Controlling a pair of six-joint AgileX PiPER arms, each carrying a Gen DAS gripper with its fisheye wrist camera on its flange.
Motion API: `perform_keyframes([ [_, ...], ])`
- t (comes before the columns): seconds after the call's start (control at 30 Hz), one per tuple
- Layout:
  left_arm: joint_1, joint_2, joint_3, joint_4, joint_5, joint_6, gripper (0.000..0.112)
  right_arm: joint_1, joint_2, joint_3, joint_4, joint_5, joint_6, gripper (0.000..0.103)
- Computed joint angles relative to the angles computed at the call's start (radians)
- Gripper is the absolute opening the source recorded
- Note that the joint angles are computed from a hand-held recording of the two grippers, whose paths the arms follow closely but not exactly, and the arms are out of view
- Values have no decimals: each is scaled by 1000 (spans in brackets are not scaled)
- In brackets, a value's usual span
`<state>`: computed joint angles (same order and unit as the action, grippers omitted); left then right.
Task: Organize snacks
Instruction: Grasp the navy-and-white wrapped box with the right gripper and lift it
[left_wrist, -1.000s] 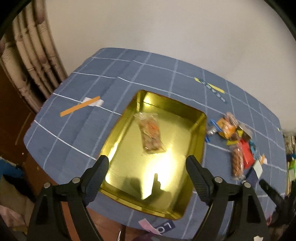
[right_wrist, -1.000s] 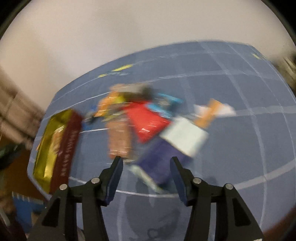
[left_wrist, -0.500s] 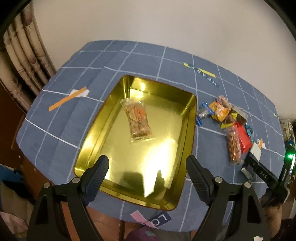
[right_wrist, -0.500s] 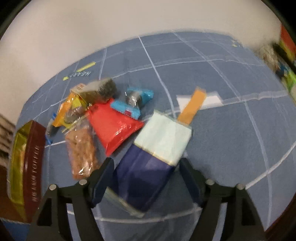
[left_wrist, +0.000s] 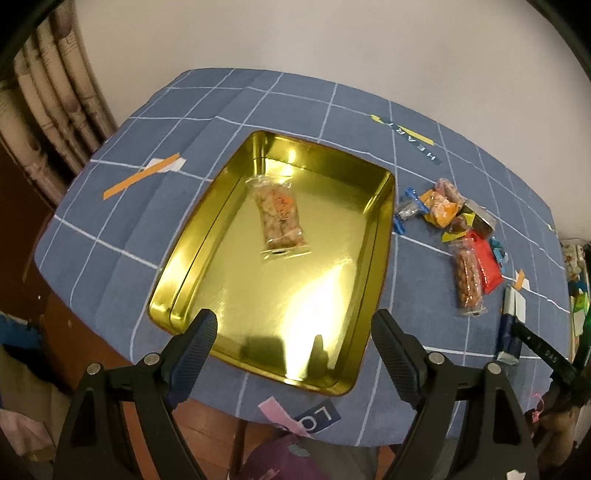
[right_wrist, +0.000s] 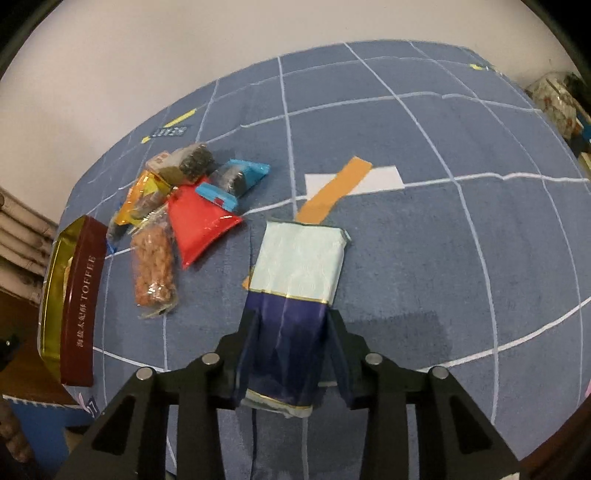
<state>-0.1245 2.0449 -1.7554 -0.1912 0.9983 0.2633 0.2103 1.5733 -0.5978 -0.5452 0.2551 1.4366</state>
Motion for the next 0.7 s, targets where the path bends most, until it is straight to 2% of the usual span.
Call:
perform_keyframes([
  [0.07,6,-12,23,0,-11,3,82,21,7,-23,-28,6,28,36],
  [0.1,8,-20,39,1,-18,4,82,61,-31,-28,-25,51,54,36],
  [0.27,10,-24,59,3,-23,14,82,84,-4,-81,-23,102,18,36],
  [0.37,10,-36,72,2,-39,21,82,49,17,-77,81,86,-98,37],
  [0.43,8,-44,84,6,-55,24,82,43,28,-94,111,119,-114,40],
  [0.5,5,-47,88,9,-61,27,82,46,58,-138,144,177,-130,50],
  [0.57,3,-46,91,6,-59,33,82,68,96,-191,113,234,-73,61],
  [0.63,-1,-48,94,14,-62,37,82,80,139,-237,139,262,-94,69],
  [0.7,-1,-51,96,18,-63,40,82,128,185,-278,79,312,-34,73],
])
